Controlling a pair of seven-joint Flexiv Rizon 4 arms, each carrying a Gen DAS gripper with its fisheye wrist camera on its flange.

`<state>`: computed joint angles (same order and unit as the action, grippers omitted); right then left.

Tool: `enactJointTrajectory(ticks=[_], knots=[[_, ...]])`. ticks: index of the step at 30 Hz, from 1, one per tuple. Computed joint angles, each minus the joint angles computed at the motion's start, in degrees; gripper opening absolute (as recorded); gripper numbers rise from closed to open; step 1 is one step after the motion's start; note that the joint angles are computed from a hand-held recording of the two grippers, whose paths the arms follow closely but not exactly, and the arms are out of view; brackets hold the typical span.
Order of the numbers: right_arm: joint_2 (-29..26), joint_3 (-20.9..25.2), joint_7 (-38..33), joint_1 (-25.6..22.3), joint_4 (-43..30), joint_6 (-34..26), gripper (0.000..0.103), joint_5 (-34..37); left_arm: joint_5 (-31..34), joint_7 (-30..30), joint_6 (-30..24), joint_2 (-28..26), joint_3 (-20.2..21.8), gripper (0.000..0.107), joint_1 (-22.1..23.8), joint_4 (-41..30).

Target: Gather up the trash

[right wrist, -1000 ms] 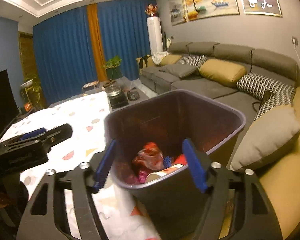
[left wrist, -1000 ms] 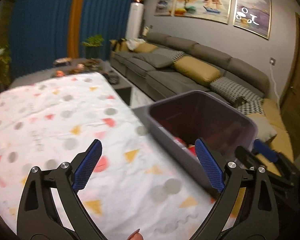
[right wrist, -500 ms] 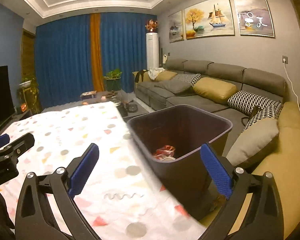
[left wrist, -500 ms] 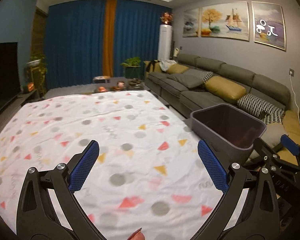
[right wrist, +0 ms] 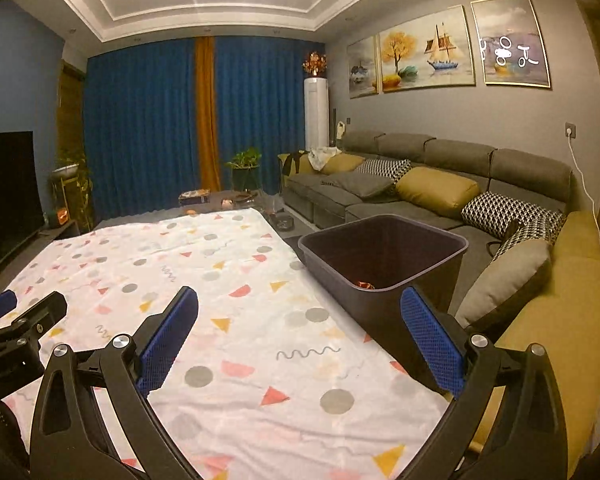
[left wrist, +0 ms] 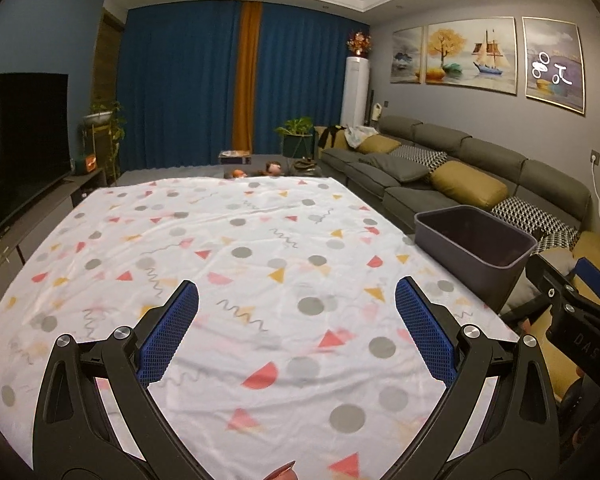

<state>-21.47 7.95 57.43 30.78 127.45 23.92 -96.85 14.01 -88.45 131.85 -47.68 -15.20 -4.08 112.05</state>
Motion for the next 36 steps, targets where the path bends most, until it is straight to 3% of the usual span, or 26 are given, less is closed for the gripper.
enactJointTrajectory(ticks=[15,36], knots=[[-0.95,1.05,-1.73,5.16,-1.9,-4.99,0.097,2.95,4.17,-2.45,3.5,2.49,0.29,0.097,3.8,4.8],[-0.69,1.37,-2.43,6.75,-2.28,-7.02,0.097,3.47,6.09,-4.59,5.23,3.27,0.79,0.097,4.97,5.91]])
